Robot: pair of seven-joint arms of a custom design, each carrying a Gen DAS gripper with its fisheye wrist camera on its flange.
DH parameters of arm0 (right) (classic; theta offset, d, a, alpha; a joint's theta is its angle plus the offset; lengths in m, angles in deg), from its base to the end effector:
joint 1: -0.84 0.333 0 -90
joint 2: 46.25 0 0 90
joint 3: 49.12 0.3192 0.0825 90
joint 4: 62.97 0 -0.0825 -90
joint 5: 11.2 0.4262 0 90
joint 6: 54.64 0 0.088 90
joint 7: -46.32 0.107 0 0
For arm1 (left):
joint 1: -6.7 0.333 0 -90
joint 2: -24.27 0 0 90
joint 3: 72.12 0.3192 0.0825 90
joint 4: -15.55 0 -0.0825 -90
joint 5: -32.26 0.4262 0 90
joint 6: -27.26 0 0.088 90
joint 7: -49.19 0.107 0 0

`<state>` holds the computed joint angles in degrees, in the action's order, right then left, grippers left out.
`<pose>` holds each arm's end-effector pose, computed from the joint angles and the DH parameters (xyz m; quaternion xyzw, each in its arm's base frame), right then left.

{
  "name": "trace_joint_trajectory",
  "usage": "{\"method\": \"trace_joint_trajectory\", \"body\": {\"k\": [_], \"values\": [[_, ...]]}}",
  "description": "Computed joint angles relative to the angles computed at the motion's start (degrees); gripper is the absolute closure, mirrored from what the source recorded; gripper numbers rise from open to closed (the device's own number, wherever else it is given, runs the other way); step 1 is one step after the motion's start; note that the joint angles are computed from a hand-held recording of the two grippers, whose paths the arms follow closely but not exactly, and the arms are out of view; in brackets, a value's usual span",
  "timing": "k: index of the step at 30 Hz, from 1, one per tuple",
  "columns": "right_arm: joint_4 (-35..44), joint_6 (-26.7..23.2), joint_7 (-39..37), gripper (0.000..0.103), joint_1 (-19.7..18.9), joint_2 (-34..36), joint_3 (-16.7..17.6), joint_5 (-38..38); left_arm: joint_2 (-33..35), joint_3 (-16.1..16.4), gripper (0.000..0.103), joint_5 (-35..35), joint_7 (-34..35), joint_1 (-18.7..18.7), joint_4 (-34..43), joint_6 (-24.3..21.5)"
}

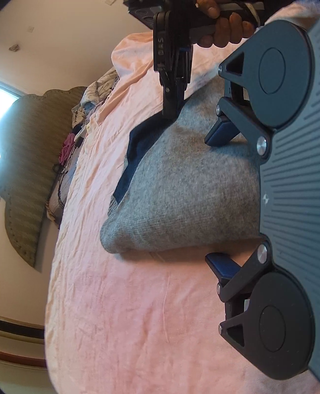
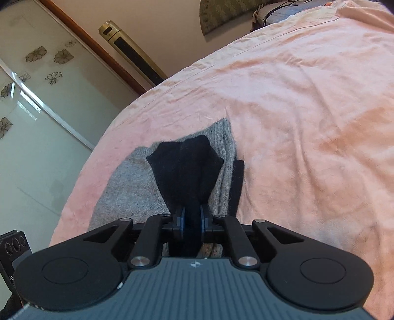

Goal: Fold small clothes

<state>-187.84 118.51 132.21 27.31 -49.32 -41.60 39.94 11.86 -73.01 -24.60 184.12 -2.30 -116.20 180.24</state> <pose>0.5252 0.2852 0.4801 -0.5731 0.6822 0.0020 0.4540 0.5459 -0.0701 0.4735 -0.5816 0.6992 -0.4090 0.0748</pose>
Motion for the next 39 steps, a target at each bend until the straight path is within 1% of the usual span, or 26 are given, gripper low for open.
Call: {"method": "trace_joint_trajectory", "body": {"k": [1,3,5,7,8,9,11,14,15,16,17,18,19,20,21,22,25,26,27,28,29,31,35,37,38,39], "values": [[-0.49,-0.16,1.37,0.072,-0.11,-0.84,0.08,-0.44,-0.32,0.47,0.009,-0.2,-0.71,0.27,0.0,-1.65],[-1.56,0.84,-2.16,0.043,1.08,-2.9,-0.65,5.51,-0.69,1.51,0.01,-2.51,-0.9,0.61,-0.02,-4.56],[-3.02,-0.62,3.42,0.032,-0.16,-4.34,-0.22,0.39,-0.29,1.66,0.01,-5.85,-0.94,0.83,0.28,-5.27],[-2.25,-4.42,4.84,0.033,-0.12,-3.65,-0.96,-0.99,1.06,1.1,0.018,-7.99,-1.59,1.21,1.55,-5.47],[-0.98,-6.33,3.2,0.035,0.41,-2.29,-1.48,1.07,1.63,0.14,0.035,-6.48,-3.53,1.69,2.03,-4.5],[-0.12,-6.26,1.08,0.048,1.46,-1.18,-1.97,2.57,1.95,-0.96,0.049,-3.74,-5.95,2.12,2.28,-2.93],[0.94,-6.92,3.42,0.076,0.02,0.09,-0.52,-2.72,1.4,-1.05,0.059,-1.94,-6.84,2.39,2.27,-3.77],[-0.12,-6.13,3.23,0.083,-0.85,-1.2,-0.14,-7.7,-0.17,-0.73,0.058,-0.57,-4.35,1.98,0.61,-3.08],[-0.7,-5.98,3.45,0.084,-1.04,-1.4,-0.32,-7.88,-0.38,-0.39,0.052,-0.82,-4.02,1.82,0.19,-3.21],[-1.01,-5.97,1.02,0.084,-0.5,-1.42,-0.79,-4.05,-0.74,0.31,0.05,-1.63,-4.04,1.83,-0.14,-4.36],[-1.6,-4.87,-2.02,0.079,0.2,-1.65,-0.99,0.37,-1.37,1.14,0.045,-2.87,-4.07,1.91,-0.49,-6.34],[-2.38,-4.2,-2.79,0.067,0.56,-2.36,-0.91,2.69,-2.19,1.9,0.034,-3.69,-4.21,2.16,-0.96,-8.63],[-3.19,-4.53,-3.33,0.061,0.95,-3.55,-1.04,5.17,-3.35,2.84,0.028,-5.01,-3.94,2.44,-1.8,-11.36],[-3.98,-5.76,-5.09,0.043,1.62,-5.0,-1.61,8.97,-4.55,3.53,0.021,-6.43,-3.6,2.66,-2.86,-13.44],[-5.0,-6.72,-8.08,0.025,2.59,-6.71,-2.34,13.85,-5.77,3.94,0.021,-7.25,-3.8,2.97,-4.06,-15.09],[-6.36,-6.8,-10.86,0.021,3.46,-8.49,-2.64,17.47,-6.88,4.28,0.021,-8.13,-3.89,3.16,-5.3,-16.44],[-9.93,-12.35,-12.88,0.029,4.59,-12.78,-3.03,19.03,-9.16,3.87,0.022,-11.31,-1.94,2.83,-8.08,-15.6],[-10.45,-13.84,-11.82,0.039,4.58,-13.13,-2.52,17.14,-9.15,3.49,0.027,-11.17,-1.58,2.64,-8.09,-15.09],[-11.12,-12.14,-11.99,0.048,4.86,-13.43,-1.58,16.19,-8.63,2.84,0.058,-9.49,-2.67,2.69,-7.54,-14.85],[-11.31,-11.2,-10.68,0.055,4.73,-13.36,-0.94,14.18,-8.06,1.74,0.078,-6.13,-5.46,3.07,-7.03,-14.17],[-11.22,-11.9,-7.06,0.079,3.87,-13.21,-0.51,10.55,-7.72,1.42,0.086,-4.28,-6.98,3.05,-6.74,-13.93],[-11.07,-13.19,-7.1,0.083,4.23,-13.36,-1.55,9.34,-9.69,2.0,0.09,-2.5,-6.38,2.55,-7.73,-14.45],[-13.49,-15.63,-4.17,0.084,3.02,-17.69,-0.52,-1.45,-13.32,3.26,0.09,2.25,-5.83,1.83,-10.51,-15.65],[-13.94,-17.06,-2.08,0.084,2.68,-17.63,-0.78,-4.33,-13.91,5.01,0.088,0.89,-3.68,0.77,-11.77,-15.04],[-14.29,-15.94,-3.72,0.081,4.09,-17.38,-2.17,-1.51,-13.88,5.64,0.087,1.39,-4.37,0.91,-11.25,-16.36],[-14.15,-15.93,-5.76,0.07,5.6,-17.25,-4.0,2.49,-14.06,5.81,0.077,2.38,-5.39,1.32,-10.69,-17.13]]}}
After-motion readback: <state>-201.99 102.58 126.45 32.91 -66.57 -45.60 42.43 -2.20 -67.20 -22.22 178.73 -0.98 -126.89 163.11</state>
